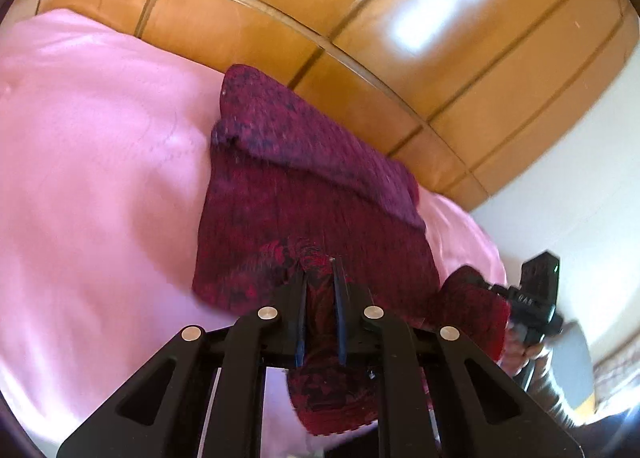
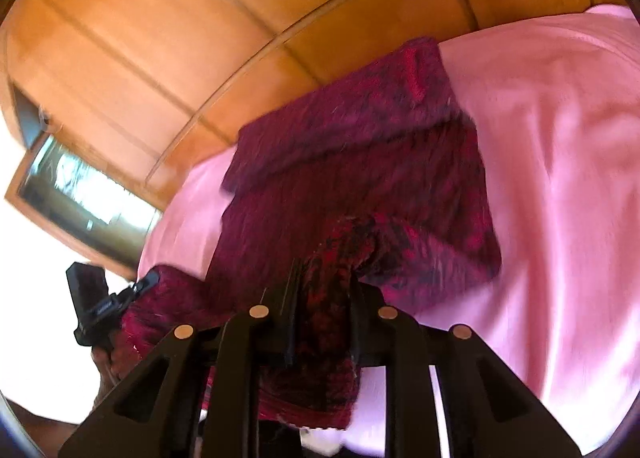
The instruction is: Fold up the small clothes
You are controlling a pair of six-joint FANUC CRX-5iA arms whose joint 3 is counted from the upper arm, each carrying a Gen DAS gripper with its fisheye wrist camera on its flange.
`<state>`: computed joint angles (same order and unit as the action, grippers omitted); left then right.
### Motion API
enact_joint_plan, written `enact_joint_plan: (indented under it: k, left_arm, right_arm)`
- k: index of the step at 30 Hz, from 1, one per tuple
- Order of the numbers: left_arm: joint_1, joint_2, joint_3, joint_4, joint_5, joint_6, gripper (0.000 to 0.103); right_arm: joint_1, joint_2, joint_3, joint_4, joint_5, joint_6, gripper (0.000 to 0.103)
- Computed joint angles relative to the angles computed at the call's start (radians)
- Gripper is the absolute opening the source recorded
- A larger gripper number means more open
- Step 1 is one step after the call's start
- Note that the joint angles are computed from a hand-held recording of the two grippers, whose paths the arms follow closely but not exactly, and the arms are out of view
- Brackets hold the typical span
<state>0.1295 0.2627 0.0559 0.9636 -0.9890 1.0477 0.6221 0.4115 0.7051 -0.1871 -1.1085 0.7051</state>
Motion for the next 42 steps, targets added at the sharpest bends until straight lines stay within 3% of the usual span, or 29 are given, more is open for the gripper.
enact_joint_plan:
  k: [4,9,11,13,14,16,18,20,25,27,29,31,33,34,35,42]
  left_arm:
    - [-0.019,0.154,0.192,-0.057,-0.014,0.154,0.010]
    - [-0.030,0.343,0.473,-0.172,-0.114,0.371,0.011]
    - [-0.023,0.386,0.525,-0.150,-0.147,0.415,0.023]
    - [-0.010,0.386,0.504,-0.090,-0.143,0.418,0.040]
    - [-0.005,0.370,0.474,-0.073,-0.110,0.405,0.055]
    - [0.007,0.302,0.377,-0.070,-0.001,0.390,0.070]
    - [0.027,0.266,0.312,-0.023,0.022,0.338,0.070]
    - [0.039,0.225,0.259,-0.043,0.050,0.300,0.070]
    - [0.046,0.162,0.151,-0.084,0.000,0.139,0.070]
    - [0.041,0.143,0.109,-0.076,-0.024,0.079,0.070]
    - [0.030,0.143,0.097,-0.059,-0.048,0.046,0.059]
    - [0.013,0.131,0.097,-0.108,-0.027,0.063,0.056]
    - [0.003,0.140,0.131,-0.177,-0.019,0.099,0.037]
    - [0.003,0.149,0.158,-0.209,-0.027,0.138,0.025]
    - [0.009,0.147,0.154,-0.198,-0.030,0.138,0.018]
    - [0.013,0.085,0.105,-0.193,-0.040,0.107,0.011]
  right_arm:
    - [-0.037,0.089,0.078,0.037,-0.019,-0.081,0.017]
    - [-0.073,0.171,0.166,0.017,-0.096,-0.130,0.017]
    - [-0.090,0.167,0.153,-0.018,-0.069,-0.132,0.026]
    - [-0.110,0.125,0.092,-0.074,0.014,-0.130,0.039]
    - [-0.114,0.099,0.055,-0.080,0.057,-0.127,0.047]
    - [-0.122,0.063,0.007,-0.105,0.110,-0.115,0.057]
    - [-0.120,0.032,-0.029,-0.099,0.151,-0.112,0.070]
    - [-0.097,-0.010,-0.087,-0.005,0.168,-0.126,0.083]
    - [-0.054,-0.070,-0.159,0.112,0.123,-0.144,0.083]
    - [-0.037,-0.055,-0.135,0.123,0.041,-0.101,0.077]
    - [-0.018,-0.017,-0.093,0.142,-0.035,-0.055,0.066]
    - [-0.002,0.027,-0.054,0.166,-0.088,-0.023,0.056]
    - [0.019,0.065,-0.017,0.222,-0.127,-0.011,0.034]
    - [0.024,0.085,0.013,0.238,-0.157,-0.007,0.028]
    - [0.025,0.098,0.036,0.244,-0.175,-0.009,0.017]
    - [0.040,0.021,-0.019,0.243,-0.122,-0.040,0.013]
